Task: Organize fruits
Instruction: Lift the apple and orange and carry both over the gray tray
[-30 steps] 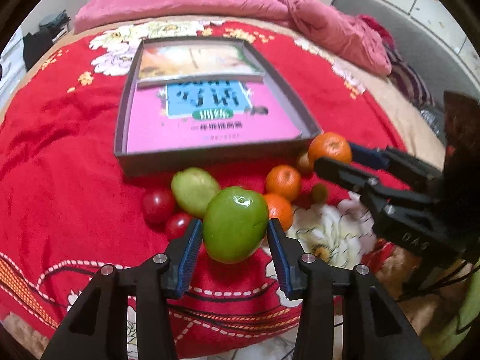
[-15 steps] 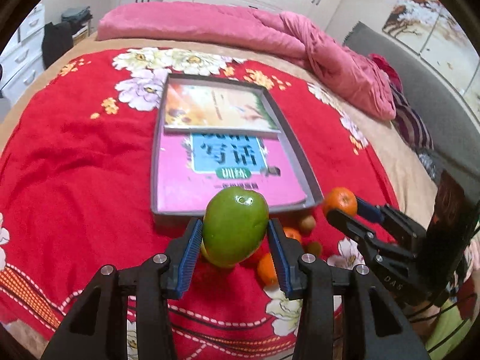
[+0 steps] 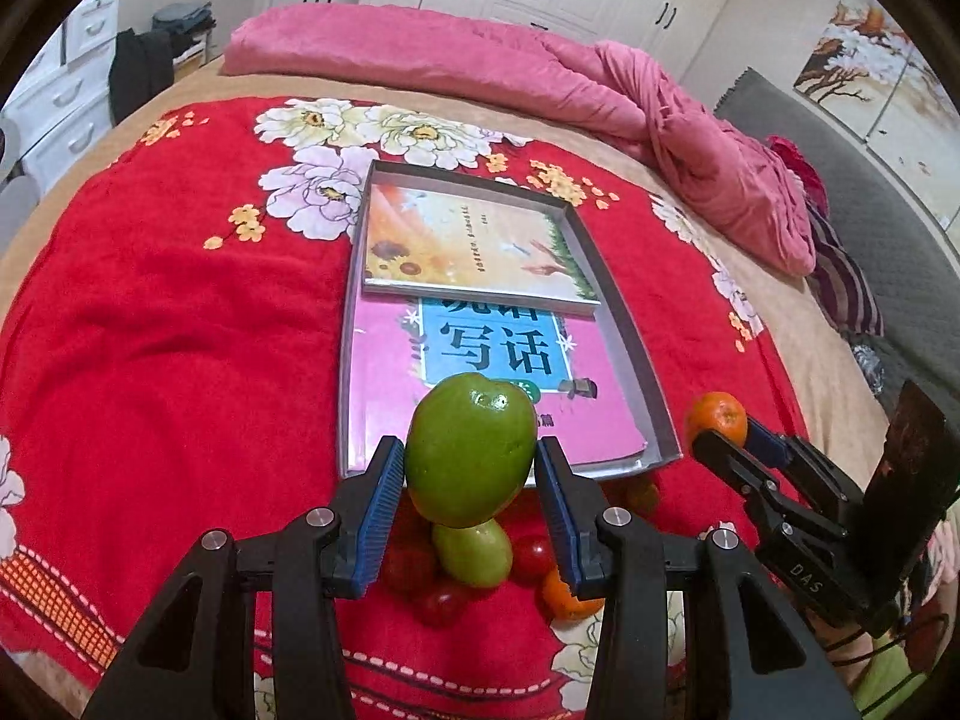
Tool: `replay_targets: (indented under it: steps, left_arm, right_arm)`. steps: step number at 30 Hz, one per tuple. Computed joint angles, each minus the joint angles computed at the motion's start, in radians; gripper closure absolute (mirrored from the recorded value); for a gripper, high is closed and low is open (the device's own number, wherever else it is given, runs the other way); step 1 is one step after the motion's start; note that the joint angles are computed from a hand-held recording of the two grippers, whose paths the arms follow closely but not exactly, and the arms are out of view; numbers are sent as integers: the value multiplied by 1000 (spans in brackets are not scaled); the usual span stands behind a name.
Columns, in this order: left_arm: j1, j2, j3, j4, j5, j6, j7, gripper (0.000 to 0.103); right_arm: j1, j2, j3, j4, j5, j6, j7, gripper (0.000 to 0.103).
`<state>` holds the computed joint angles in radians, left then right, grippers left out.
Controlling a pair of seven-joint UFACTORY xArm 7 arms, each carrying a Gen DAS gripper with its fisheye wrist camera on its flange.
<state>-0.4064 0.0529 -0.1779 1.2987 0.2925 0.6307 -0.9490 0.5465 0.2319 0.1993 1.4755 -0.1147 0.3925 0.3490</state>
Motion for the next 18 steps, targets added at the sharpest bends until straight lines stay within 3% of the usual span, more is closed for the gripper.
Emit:
replay_targets:
  steps: [18]
  left_arm:
    - [-20, 106, 32, 86, 14, 43, 4, 57]
  right_arm:
    - [-1, 113, -8, 123, 38, 35, -47, 62]
